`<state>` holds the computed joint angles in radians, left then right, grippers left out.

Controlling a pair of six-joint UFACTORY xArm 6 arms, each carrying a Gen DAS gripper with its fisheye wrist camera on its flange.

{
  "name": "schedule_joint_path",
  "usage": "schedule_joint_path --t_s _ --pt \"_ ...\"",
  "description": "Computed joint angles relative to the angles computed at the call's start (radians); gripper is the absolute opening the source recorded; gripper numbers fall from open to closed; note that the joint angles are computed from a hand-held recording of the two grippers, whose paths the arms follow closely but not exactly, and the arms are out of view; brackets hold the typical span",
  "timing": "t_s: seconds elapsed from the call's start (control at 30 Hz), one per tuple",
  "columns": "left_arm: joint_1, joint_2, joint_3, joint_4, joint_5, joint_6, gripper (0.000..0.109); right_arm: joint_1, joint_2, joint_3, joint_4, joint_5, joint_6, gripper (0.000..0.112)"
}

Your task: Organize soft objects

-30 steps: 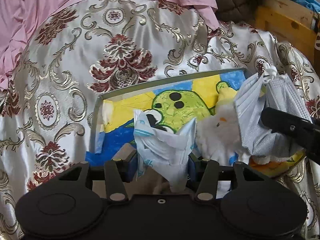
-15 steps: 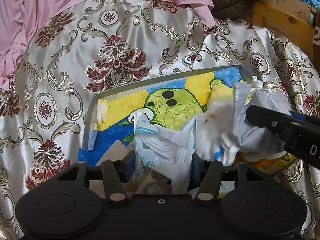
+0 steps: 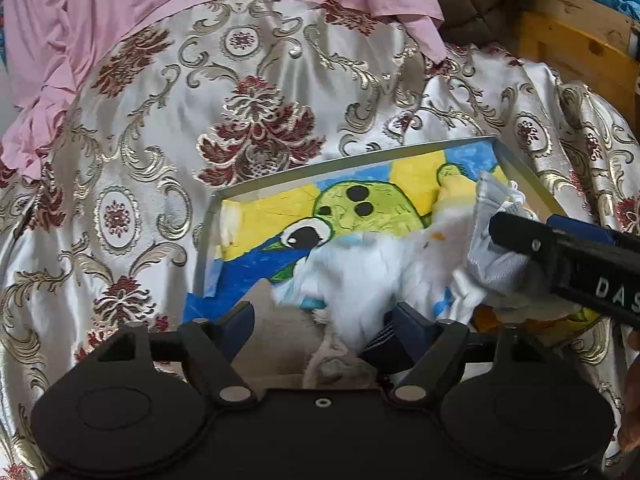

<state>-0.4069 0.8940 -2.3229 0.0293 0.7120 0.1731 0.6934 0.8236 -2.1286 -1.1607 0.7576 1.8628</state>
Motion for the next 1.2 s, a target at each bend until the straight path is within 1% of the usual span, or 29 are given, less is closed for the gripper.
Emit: schedule_joint_path --t_s 0.1,0.23,0.33,0.43,0.53,0.67,0.73,0.9,1.03,1.2 --pt "0.006 -0.006 0.017 0.020 -0.010 -0.018 0.079 -0.008 0.023 -0.035 0.020 -0.006 -0.037 0.074" --pt "0.012 -0.020 0.054 0.030 -0.030 -0.057 0.079 -0.008 0.035 -0.056 0.028 0.008 -0.053 0.081" --pt "0.014 -0.064 0.131 0.019 -0.071 -0.089 0.079 -0.007 0.028 -0.048 0.027 0.010 -0.049 0.084" --pt "0.013 -0.118 0.219 0.023 -0.122 -0.109 0.084 -0.002 0.020 -0.043 0.020 0.022 -0.043 0.089" --pt "0.013 -0.163 0.289 0.018 -0.163 -0.123 0.085 0.004 0.016 -0.042 0.004 0.032 -0.042 0.093" --pt "0.010 -0.188 0.327 0.032 -0.175 -0.143 0.085 0.011 0.042 -0.081 0.026 0.059 -0.088 0.094" --pt "0.010 -0.196 0.341 0.034 -0.183 -0.150 0.085 0.015 0.042 -0.083 0.009 0.074 -0.070 0.094" --pt "0.013 -0.211 0.379 0.052 -0.222 -0.185 0.085 0.011 -0.006 -0.016 -0.049 0.057 0.004 0.095" --pt "0.014 -0.228 0.408 0.039 -0.243 -0.212 0.085 0.009 -0.024 0.009 -0.055 0.057 0.011 0.097" --pt "0.010 -0.239 0.429 0.040 -0.259 -0.215 0.085 0.006 -0.013 -0.001 -0.042 0.052 0.009 0.097"
